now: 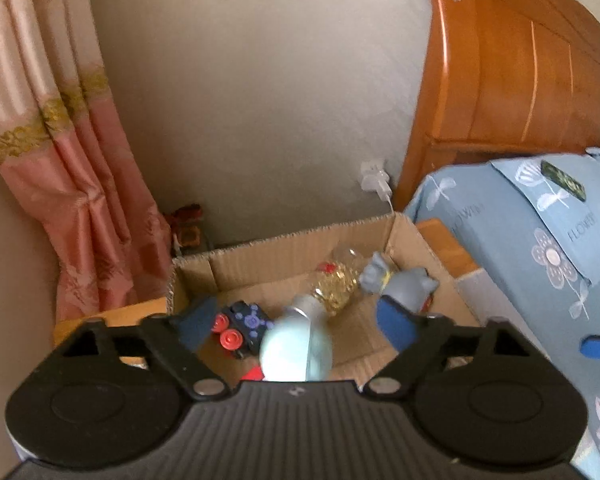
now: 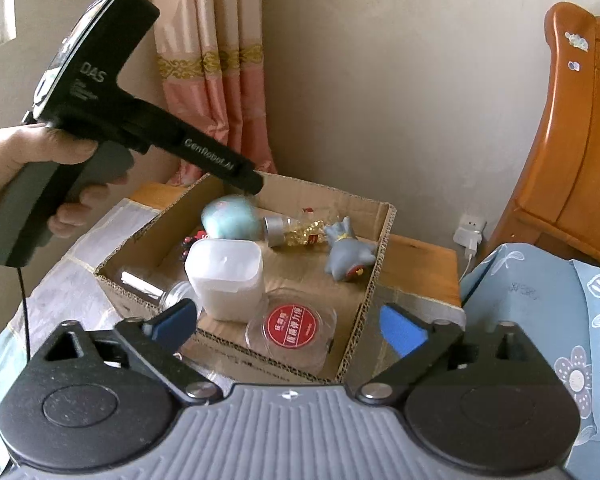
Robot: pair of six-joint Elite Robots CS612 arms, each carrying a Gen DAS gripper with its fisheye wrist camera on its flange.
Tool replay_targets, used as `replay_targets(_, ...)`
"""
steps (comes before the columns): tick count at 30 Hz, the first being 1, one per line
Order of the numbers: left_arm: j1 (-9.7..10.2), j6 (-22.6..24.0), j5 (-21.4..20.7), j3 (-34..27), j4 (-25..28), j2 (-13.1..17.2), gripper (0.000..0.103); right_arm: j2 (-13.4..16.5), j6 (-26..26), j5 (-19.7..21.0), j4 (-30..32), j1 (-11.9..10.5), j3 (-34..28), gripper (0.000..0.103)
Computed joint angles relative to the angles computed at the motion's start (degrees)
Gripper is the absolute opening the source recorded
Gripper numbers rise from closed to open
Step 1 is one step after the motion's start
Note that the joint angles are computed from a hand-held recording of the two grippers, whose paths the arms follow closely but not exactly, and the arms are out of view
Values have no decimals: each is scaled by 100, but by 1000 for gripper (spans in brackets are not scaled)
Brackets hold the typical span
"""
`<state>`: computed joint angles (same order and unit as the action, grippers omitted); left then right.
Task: Organize rigid objects
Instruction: 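Carry the blue case and grey toy to the box and release them inside, then move both tools back toward the pink charm and correction-tape dispenser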
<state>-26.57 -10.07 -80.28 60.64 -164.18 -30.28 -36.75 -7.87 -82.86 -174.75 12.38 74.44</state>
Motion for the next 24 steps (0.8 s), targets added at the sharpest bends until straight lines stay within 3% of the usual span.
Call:
replay_targets(12, -80, 309, 154, 885, -541, -487, 100, -79, 46, 239, -122, 54, 218, 103)
replay_targets(24, -208, 538, 381, 1527, -839, -831, 100, -226, 102, 277, -332, 121, 530, 103)
